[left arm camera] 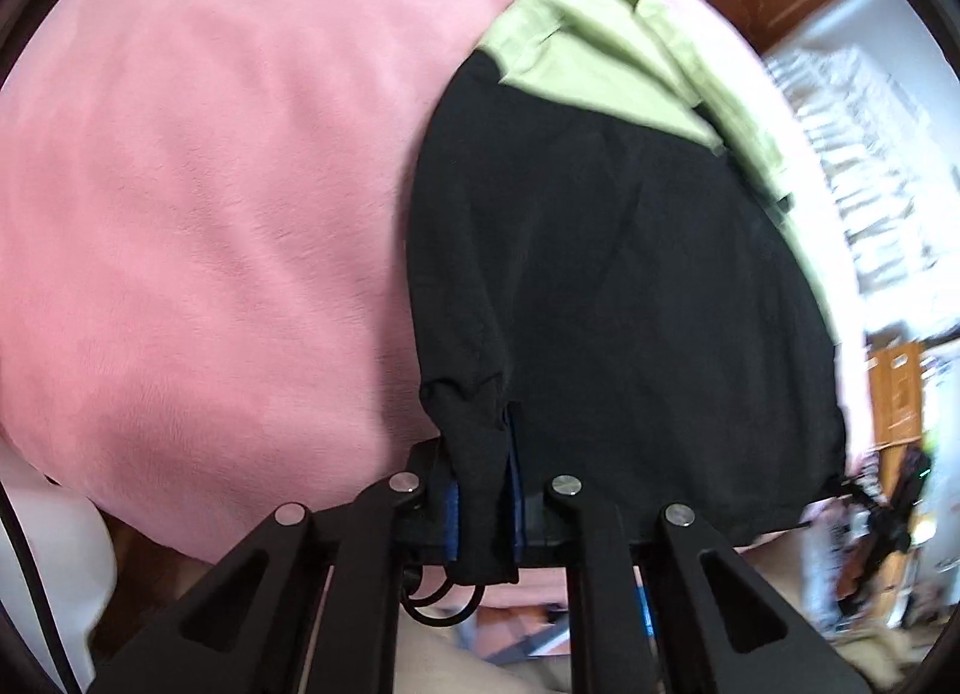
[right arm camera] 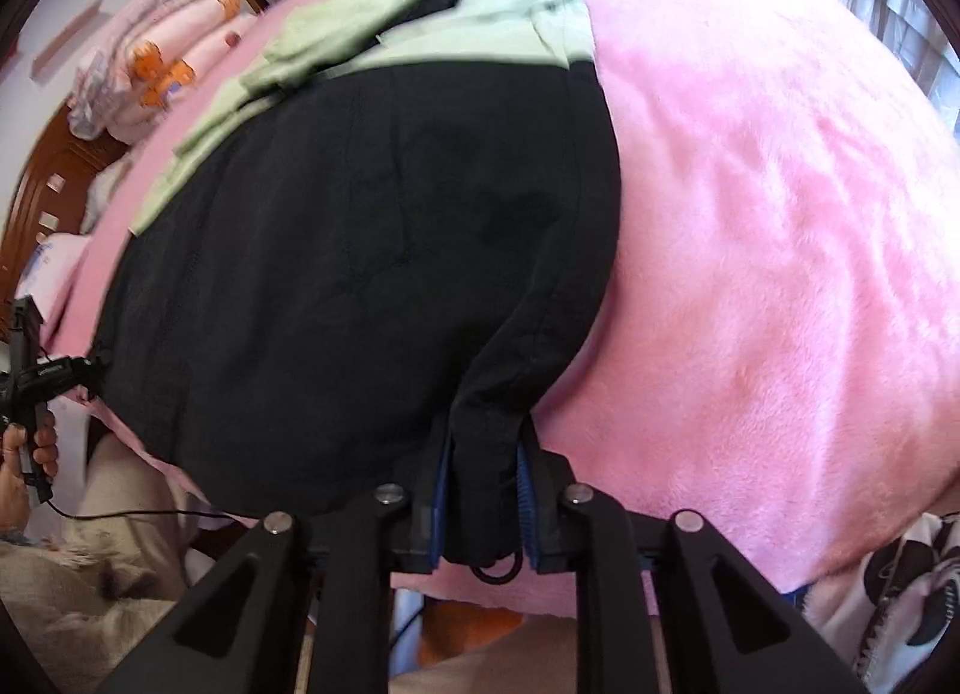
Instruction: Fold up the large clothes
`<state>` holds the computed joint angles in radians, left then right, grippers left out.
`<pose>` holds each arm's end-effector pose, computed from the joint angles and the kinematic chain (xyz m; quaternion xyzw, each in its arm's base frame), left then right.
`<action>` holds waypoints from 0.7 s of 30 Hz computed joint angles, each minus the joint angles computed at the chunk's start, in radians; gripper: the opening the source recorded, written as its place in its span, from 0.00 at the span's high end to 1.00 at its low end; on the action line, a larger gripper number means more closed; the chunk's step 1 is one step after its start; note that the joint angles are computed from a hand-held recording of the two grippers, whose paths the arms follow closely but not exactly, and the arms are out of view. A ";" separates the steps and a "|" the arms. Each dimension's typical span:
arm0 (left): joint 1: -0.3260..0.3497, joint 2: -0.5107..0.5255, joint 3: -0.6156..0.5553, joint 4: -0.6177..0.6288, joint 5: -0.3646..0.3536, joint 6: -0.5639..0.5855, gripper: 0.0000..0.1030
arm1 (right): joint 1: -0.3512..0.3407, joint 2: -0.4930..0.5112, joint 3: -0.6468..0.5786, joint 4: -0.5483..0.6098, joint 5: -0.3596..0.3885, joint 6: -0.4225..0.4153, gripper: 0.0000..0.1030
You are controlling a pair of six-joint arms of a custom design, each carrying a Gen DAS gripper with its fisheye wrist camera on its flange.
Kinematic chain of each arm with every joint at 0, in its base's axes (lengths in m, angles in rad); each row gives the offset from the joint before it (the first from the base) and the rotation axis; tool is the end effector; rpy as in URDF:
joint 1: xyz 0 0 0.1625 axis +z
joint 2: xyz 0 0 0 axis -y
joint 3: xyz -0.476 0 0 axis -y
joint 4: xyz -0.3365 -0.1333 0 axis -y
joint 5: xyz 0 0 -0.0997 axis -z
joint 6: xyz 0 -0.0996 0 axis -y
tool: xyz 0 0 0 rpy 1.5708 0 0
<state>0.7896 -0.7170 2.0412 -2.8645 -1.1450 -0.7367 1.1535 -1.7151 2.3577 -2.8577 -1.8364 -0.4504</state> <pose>-0.2548 -0.5047 0.0553 0.0250 0.9770 -0.1346 0.1635 -0.0392 -0.3528 0.4149 -0.0264 -0.9408 0.2320 0.2459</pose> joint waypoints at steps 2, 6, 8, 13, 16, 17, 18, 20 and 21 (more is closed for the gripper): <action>-0.010 -0.006 -0.003 -0.064 -0.037 -0.002 0.92 | 0.005 -0.033 -0.017 0.014 0.066 0.011 0.84; -0.032 0.009 -0.052 -0.179 -0.057 -0.043 0.93 | 0.002 -0.070 -0.078 0.035 0.190 0.075 0.85; -0.031 0.019 -0.096 -0.204 -0.061 -0.055 0.93 | -0.001 -0.069 -0.121 0.042 0.253 0.113 0.85; -0.006 0.044 -0.256 -0.206 -0.029 -0.060 0.93 | 0.059 0.004 -0.262 0.032 0.308 0.177 0.89; 0.018 0.078 -0.410 -0.142 0.017 -0.014 0.93 | 0.083 0.068 -0.377 0.037 0.320 0.212 1.00; 0.032 0.093 -0.467 -0.111 0.012 0.003 0.93 | 0.091 0.098 -0.427 0.027 0.318 0.231 1.00; 0.044 0.102 -0.515 -0.075 0.004 0.016 0.93 | 0.094 0.130 -0.483 0.029 0.326 0.251 1.00; 0.066 0.162 -0.671 0.040 0.004 0.044 0.93 | 0.108 0.191 -0.579 0.015 0.299 0.277 1.00; 0.075 0.184 -0.728 0.085 0.012 0.060 0.93 | 0.117 0.226 -0.633 0.021 0.276 0.279 1.00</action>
<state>0.8642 -0.5333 1.3131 -2.7799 -1.1326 -0.6769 1.2710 -1.4888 1.7251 -2.8365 -1.5602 -0.1710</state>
